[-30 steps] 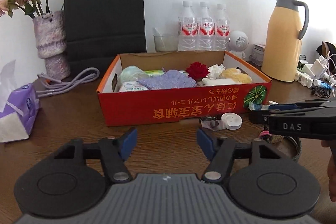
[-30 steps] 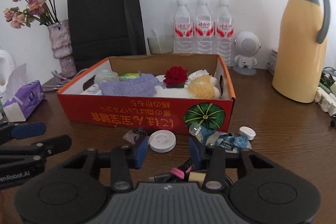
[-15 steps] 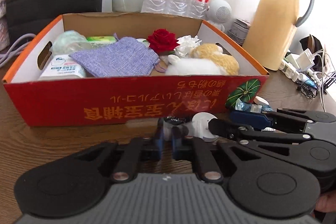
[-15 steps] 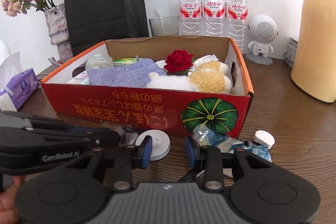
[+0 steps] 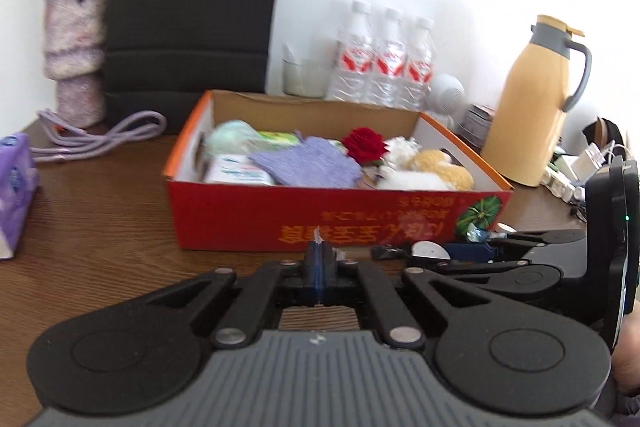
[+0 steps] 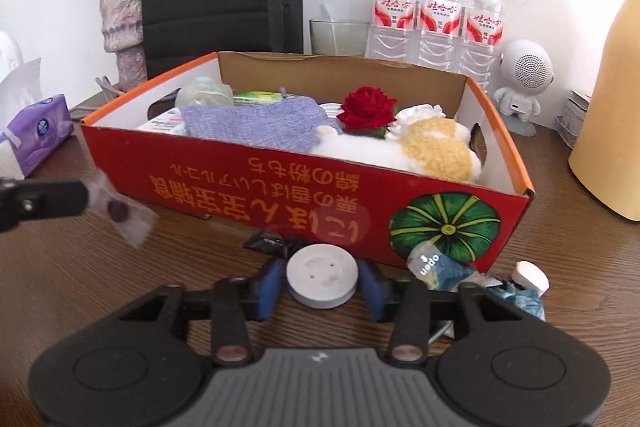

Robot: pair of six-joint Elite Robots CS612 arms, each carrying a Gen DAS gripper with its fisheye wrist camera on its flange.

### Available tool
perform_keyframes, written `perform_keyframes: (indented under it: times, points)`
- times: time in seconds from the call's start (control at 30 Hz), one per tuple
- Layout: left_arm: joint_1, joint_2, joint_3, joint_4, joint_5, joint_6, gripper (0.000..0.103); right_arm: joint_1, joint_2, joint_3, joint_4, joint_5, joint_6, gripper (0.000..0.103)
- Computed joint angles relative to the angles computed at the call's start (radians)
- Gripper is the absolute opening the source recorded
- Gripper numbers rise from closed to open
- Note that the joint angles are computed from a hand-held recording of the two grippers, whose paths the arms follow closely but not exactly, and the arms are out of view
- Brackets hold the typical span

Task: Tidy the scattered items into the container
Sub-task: 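Grasp the small white paper packet with left tool while right tool grasps the white disc, then lift both held items and carry them toward the red box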

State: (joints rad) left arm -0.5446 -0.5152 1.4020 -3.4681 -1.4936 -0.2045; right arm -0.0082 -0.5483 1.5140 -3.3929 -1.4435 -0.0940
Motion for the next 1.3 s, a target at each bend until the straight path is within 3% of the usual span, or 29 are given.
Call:
perform_keyframes:
  times: [0.13, 0.23, 0.47, 0.6, 0.7, 0.9, 1.13, 1.17, 1.23, 1.3]
  points:
    - [-0.004, -0.029, 0.061, -0.055, 0.05, -0.015, 0.001, 0.0, -0.027, 0.046, -0.044, -0.007, 0.047, 0.038]
    - [-0.025, -0.055, 0.125, -0.114, 0.12, -0.004, 0.001, 0.002, -0.07, 0.129, -0.177, -0.013, 0.063, 0.038]
    - [-0.084, -0.113, 0.28, -0.285, 0.186, 0.061, 0.001, -0.004, -0.165, 0.353, -0.433, -0.042, 0.121, 0.038]
    - [-0.129, -0.131, 0.37, -0.417, 0.243, 0.072, 0.001, -0.003, -0.172, 0.453, -0.611, -0.015, 0.115, 0.038]
    - [-0.16, -0.145, 0.443, -0.456, 0.273, 0.062, 0.001, 0.014, -0.161, 0.517, -0.741, -0.034, 0.078, 0.038]
    - [-0.193, -0.154, 0.53, -0.533, 0.287, 0.079, 0.001, 0.034, -0.155, 0.591, -0.792, -0.031, 0.102, 0.038]
    - [-0.174, -0.147, 0.505, -0.538, 0.26, 0.078, 0.001, 0.033, -0.153, 0.57, -0.776, -0.033, 0.123, 0.038]
    - [-0.162, -0.149, 0.499, -0.515, 0.241, 0.069, 0.001, 0.032, -0.153, 0.565, -0.756, -0.036, 0.124, 0.038]
    - [-0.117, -0.166, 0.497, -0.436, 0.128, 0.053, 0.003, 0.027, -0.15, 0.56, -0.735, -0.027, 0.13, 0.038]
    - [-0.079, -0.184, 0.514, -0.402, 0.066, 0.027, 0.011, 0.023, -0.143, 0.559, -0.74, -0.018, 0.138, 0.038]
